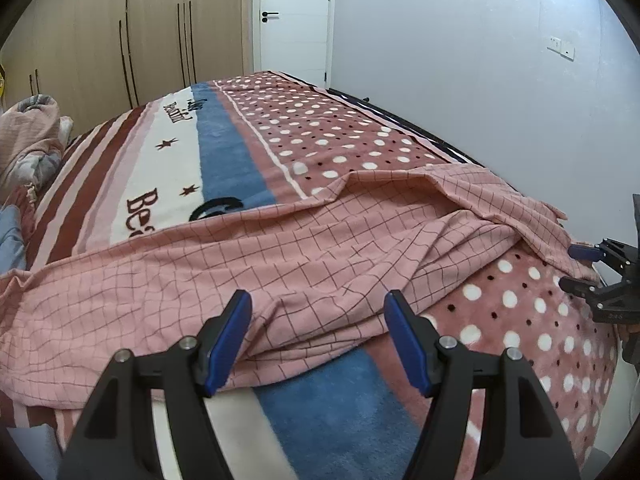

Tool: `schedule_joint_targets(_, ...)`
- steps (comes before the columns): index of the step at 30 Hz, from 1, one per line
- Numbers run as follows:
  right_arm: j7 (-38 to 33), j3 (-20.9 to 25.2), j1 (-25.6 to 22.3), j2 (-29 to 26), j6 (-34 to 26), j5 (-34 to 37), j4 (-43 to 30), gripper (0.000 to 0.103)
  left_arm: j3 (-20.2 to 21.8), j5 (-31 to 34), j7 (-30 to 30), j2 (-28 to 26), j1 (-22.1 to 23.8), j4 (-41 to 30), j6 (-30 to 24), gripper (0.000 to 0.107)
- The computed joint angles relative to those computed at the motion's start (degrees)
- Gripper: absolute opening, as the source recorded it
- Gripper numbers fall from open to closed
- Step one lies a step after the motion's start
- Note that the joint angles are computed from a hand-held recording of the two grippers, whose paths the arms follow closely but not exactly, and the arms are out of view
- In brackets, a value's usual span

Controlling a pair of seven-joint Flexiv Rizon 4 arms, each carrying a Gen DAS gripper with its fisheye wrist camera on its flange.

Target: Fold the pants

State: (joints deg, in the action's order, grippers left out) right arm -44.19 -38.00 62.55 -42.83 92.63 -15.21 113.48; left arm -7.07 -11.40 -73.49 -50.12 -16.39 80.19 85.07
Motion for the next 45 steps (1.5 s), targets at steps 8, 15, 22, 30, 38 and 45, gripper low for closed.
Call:
schedule_joint_targets(8, 1.01, -7.70, 5.70, -4.84, -2.99, 0.30, -0.86, 0.040, 0.92, 0.18, -0.77, -0.69, -0.48, -1.02, -0.91, 0.065)
schedule_joint_targets(15, 3.89, -14.12, 9.28, -7.58, -5.64, -3.15, -1.15, 0.003, 0.16, 0.38, -0.26, -0.35, 0.10, -0.71, 0.18, 0.065)
schedule_joint_targets(22, 4.68, -20.06, 10.03, -10.05, -3.73, -0.29, -2.74, 0.001, -0.09, 0.29, 0.36, -1.09, 0.33, -2.51, 0.38, 0.065)
schedule_joint_targets(30, 2.68, -20.09, 4.45, -12.01, -5.40, 0.95, -10.84, 0.001, 0.72, -0.40, 0.40, -4.58, -0.42, -8.29, -1.45, 0.065)
schedule_joint_targets(38, 6.00, -15.03, -5.85, -15.46, -6.43, -3.42, -20.57, 0.001, 3.74, -0.49, -2.13, -10.29, -1.76, -17.88, -8.35, 0.065)
schedule_joint_targets(45, 5.04, -2.71, -16.60, -15.13, -11.76, -9.18, -28.85, 0.040, 5.04, 0.60, -6.54, -12.19, -1.13, -20.51, -10.63, 0.065)
